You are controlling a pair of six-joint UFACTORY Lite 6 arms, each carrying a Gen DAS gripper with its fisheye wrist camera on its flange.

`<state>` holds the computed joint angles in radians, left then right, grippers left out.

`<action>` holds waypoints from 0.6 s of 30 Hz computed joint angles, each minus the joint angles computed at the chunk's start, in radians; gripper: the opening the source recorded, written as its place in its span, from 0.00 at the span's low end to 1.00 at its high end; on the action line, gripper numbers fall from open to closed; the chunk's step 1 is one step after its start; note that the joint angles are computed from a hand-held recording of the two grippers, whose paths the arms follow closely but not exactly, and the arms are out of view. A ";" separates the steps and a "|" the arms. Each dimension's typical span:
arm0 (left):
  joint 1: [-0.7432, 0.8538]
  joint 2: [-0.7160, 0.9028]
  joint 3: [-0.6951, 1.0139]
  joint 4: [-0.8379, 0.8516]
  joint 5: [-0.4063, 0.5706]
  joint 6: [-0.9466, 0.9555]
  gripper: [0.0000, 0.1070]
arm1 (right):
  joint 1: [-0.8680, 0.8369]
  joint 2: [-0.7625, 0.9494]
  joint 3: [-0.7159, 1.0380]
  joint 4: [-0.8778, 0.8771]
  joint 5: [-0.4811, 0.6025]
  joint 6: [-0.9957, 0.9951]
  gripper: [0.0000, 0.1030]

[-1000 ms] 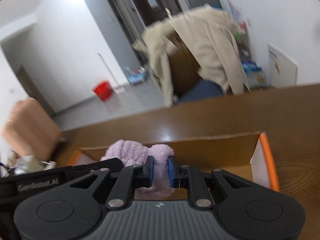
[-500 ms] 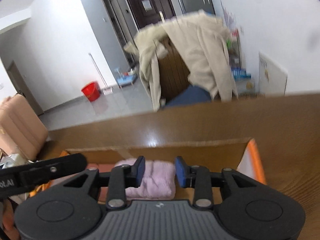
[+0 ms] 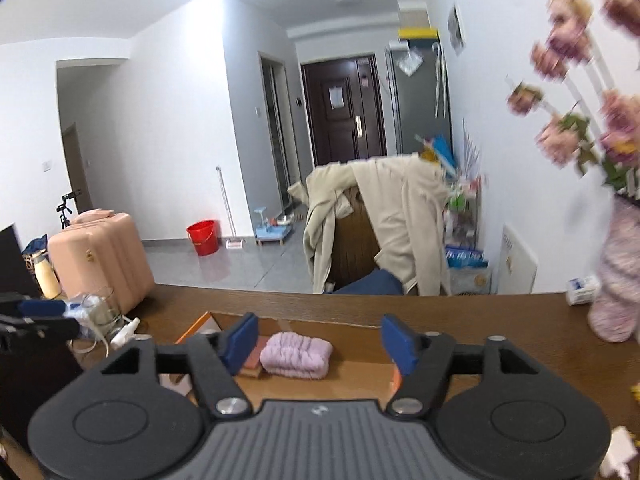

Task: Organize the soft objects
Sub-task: 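Move the right gripper to the yellow-white plush sheep and grasp it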

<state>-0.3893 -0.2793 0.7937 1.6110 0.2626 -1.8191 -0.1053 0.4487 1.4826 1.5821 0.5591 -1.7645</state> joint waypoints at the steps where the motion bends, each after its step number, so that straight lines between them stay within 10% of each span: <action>1: -0.042 -0.069 -0.060 0.001 0.035 -0.009 0.87 | -0.018 -0.067 -0.094 0.061 0.002 -0.084 0.69; 12: -0.974 -0.346 -0.492 -0.165 0.941 -0.284 0.95 | -0.371 -0.715 -1.006 0.246 0.338 -0.693 0.80; 18: -1.331 -0.161 -0.517 -0.342 1.158 -0.655 0.96 | -0.692 -0.789 -1.283 0.068 0.515 -0.778 0.81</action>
<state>-1.7199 -0.4400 0.2767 1.2689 1.4208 -2.4738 -0.7975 -0.3405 0.1992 1.6496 1.0739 -2.5420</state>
